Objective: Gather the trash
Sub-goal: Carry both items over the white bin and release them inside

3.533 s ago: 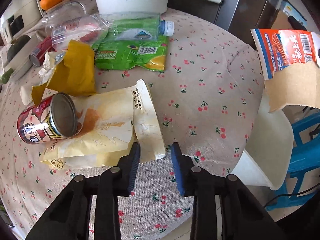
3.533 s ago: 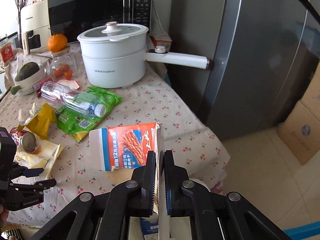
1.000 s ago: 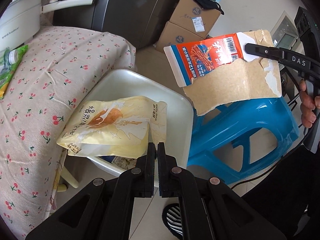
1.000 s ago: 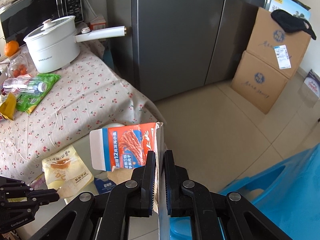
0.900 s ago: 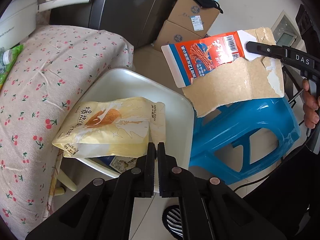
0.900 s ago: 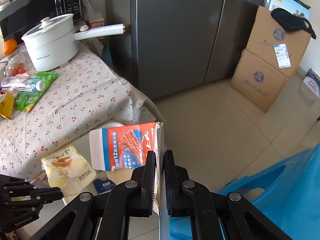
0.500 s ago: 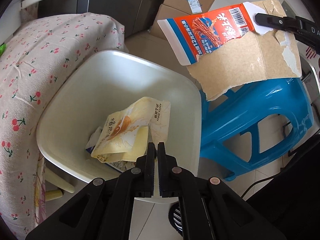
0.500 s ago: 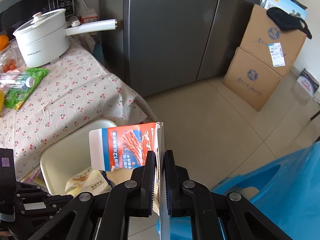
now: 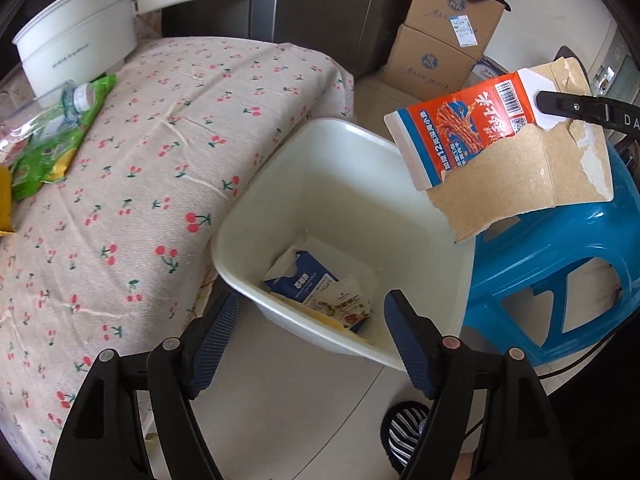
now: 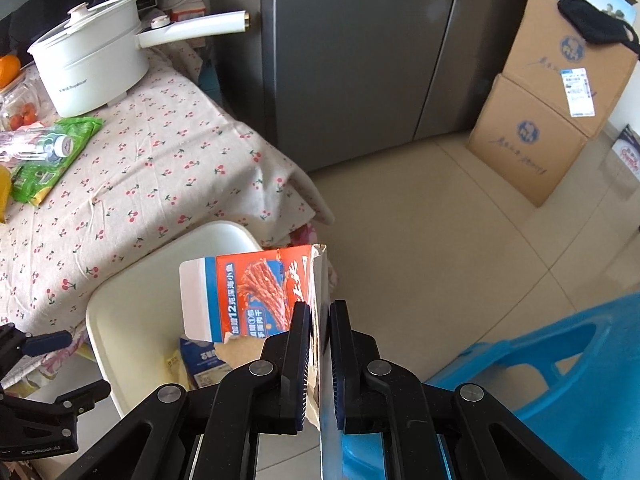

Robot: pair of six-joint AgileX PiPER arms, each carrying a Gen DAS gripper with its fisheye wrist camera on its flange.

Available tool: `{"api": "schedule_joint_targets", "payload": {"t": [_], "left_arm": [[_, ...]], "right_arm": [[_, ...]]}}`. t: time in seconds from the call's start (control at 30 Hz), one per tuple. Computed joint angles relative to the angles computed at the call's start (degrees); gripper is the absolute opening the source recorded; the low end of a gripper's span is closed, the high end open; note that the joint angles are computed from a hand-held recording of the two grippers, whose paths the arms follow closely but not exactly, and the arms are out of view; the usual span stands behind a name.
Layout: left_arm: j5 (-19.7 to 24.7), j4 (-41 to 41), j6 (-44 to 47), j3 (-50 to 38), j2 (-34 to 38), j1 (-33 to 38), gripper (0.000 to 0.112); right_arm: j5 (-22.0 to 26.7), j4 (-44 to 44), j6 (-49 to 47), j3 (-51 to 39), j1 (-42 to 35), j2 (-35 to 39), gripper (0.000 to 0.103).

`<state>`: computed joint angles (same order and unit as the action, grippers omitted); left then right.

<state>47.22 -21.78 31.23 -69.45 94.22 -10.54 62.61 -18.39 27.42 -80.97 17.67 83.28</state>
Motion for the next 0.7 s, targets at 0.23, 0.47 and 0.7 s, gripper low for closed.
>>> {"api": "schedule_joint_targets", "payload": {"t": [0.23,0.47,0.7], "left_arm": [[3.0,3.0,-0.5,0.3,-6.3,7.2,0.089],[7.7,0.7,3.7,-1.3,-9.6,16.9,0.093],[10.6,-0.3,7.8,-3.0,-11.4,25.4,0.096]], "right_arm": [[-1.3,7.2,-1.9,-5.3,1.3,8.3,0.009],[0.4,10.0,-1.4,-11.1,2.8,16.9,0.02],[2.8,6.3,3.2,-17.7,7.1,20.3,0.059]]}}
